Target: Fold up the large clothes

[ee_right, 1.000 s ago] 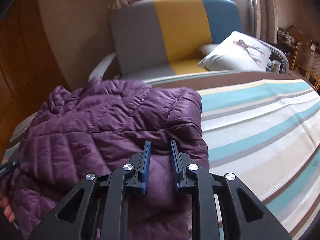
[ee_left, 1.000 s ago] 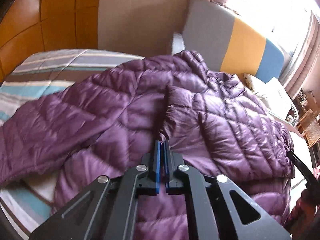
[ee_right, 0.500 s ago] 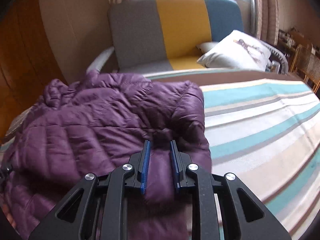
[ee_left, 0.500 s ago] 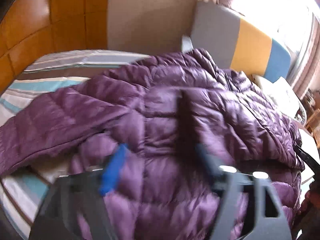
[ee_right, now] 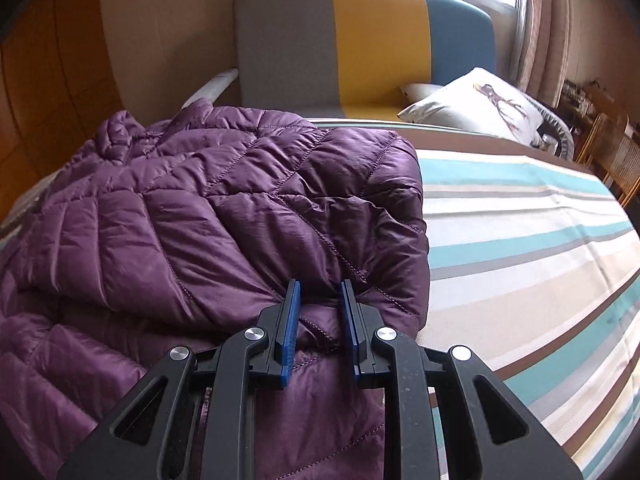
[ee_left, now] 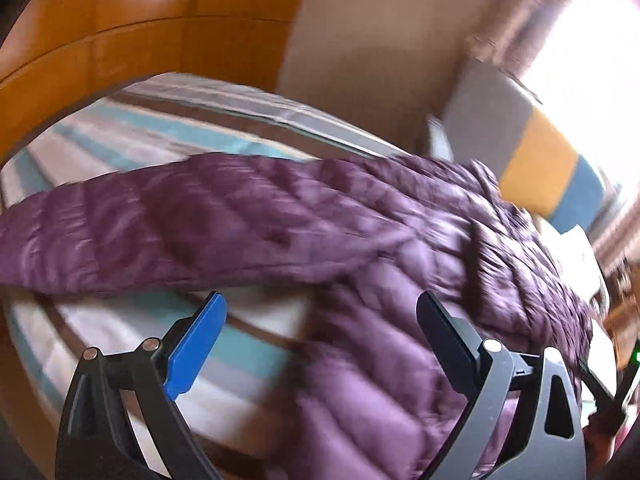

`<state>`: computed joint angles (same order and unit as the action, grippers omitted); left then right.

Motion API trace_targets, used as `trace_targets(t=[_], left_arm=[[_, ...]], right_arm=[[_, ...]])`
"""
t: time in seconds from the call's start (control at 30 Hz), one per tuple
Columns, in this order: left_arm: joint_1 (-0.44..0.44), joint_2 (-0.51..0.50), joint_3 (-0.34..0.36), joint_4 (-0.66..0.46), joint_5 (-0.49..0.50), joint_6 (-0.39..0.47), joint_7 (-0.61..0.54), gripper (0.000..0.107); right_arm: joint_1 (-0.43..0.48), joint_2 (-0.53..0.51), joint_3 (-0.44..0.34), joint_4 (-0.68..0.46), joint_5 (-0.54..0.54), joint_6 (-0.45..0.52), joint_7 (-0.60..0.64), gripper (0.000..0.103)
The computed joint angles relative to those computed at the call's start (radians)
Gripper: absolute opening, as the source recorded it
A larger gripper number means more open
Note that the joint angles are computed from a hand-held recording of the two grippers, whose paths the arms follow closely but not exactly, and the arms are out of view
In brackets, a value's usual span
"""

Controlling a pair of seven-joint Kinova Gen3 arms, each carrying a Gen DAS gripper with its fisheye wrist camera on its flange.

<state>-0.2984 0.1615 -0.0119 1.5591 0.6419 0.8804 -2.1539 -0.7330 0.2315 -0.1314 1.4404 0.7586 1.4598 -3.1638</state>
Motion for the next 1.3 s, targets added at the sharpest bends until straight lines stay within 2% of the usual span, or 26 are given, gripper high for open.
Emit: trace_targets(t=[0.33, 0.5, 0.6, 0.67, 0.73, 0.8, 0.83, 0.87, 0.9, 0.97, 1.03, 1.1, 1.17, 1.3], left_arm=[[-0.122, 0.069, -0.081, -0.044, -0.089, -0.052, 0.289, 0.097], [-0.213, 0.103, -0.095, -0.043, -0.065, -0.037, 0.387, 0.077], [-0.251, 0.105, -0.078, -0.015, -0.033, -0.090, 0.390, 0.076], [-0.274, 0.127, -0.069, -0.026, -0.008, -0.094, 0.395, 0.076], [-0.272, 0.144, -0.069, -0.036, -0.010, -0.131, 0.438, 0.070], [-0.262, 0.163, -0.075, -0.061, -0.045, -0.149, 0.497, 0.052], [-0.252, 0.177, -0.081, -0.079, -0.072, -0.160, 0.534, 0.046], [-0.249, 0.187, -0.075, -0.095, -0.091, -0.160, 0.554, 0.033], [-0.249, 0.197, -0.066, -0.116, -0.109, -0.150, 0.561, 0.019], [-0.225, 0.189, -0.058, -0.124, -0.162, -0.176, 0.570, 0.010], [-0.202, 0.161, -0.047, -0.107, -0.205, -0.232, 0.559, 0.008], [-0.190, 0.120, -0.019, -0.067, -0.200, -0.300, 0.521, 0.008], [-0.177, 0.090, -0.006, -0.040, -0.173, -0.332, 0.466, 0.008], [-0.194, 0.023, 0.090, 0.017, -0.093, -0.385, 0.304, 0.008]], right_arm=[[-0.015, 0.004, -0.004, -0.001, 0.016, 0.027, -0.008, 0.020], [-0.021, 0.014, -0.001, -0.011, 0.020, 0.036, -0.006, 0.020], [-0.023, 0.015, 0.000, -0.011, 0.020, 0.033, -0.010, 0.020], [-0.024, 0.015, 0.001, -0.011, 0.021, 0.034, -0.009, 0.020], [-0.025, 0.016, 0.001, -0.011, 0.022, 0.037, -0.008, 0.020], [-0.025, 0.014, 0.001, -0.010, 0.021, 0.038, -0.006, 0.020], [-0.025, 0.015, 0.001, -0.010, 0.022, 0.039, -0.005, 0.020], [-0.025, 0.016, 0.001, -0.011, 0.022, 0.040, -0.003, 0.020], [-0.025, 0.016, 0.002, -0.011, 0.022, 0.040, -0.002, 0.020], [-0.025, 0.018, 0.002, -0.012, 0.022, 0.042, 0.000, 0.020], [-0.026, 0.020, 0.003, -0.014, 0.023, 0.044, 0.001, 0.020], [-0.027, 0.022, 0.004, -0.016, 0.023, 0.046, 0.002, 0.020], [-0.028, 0.021, 0.004, -0.014, 0.023, 0.044, 0.001, 0.020], [-0.028, 0.020, 0.004, -0.013, 0.024, 0.041, -0.002, 0.020]])
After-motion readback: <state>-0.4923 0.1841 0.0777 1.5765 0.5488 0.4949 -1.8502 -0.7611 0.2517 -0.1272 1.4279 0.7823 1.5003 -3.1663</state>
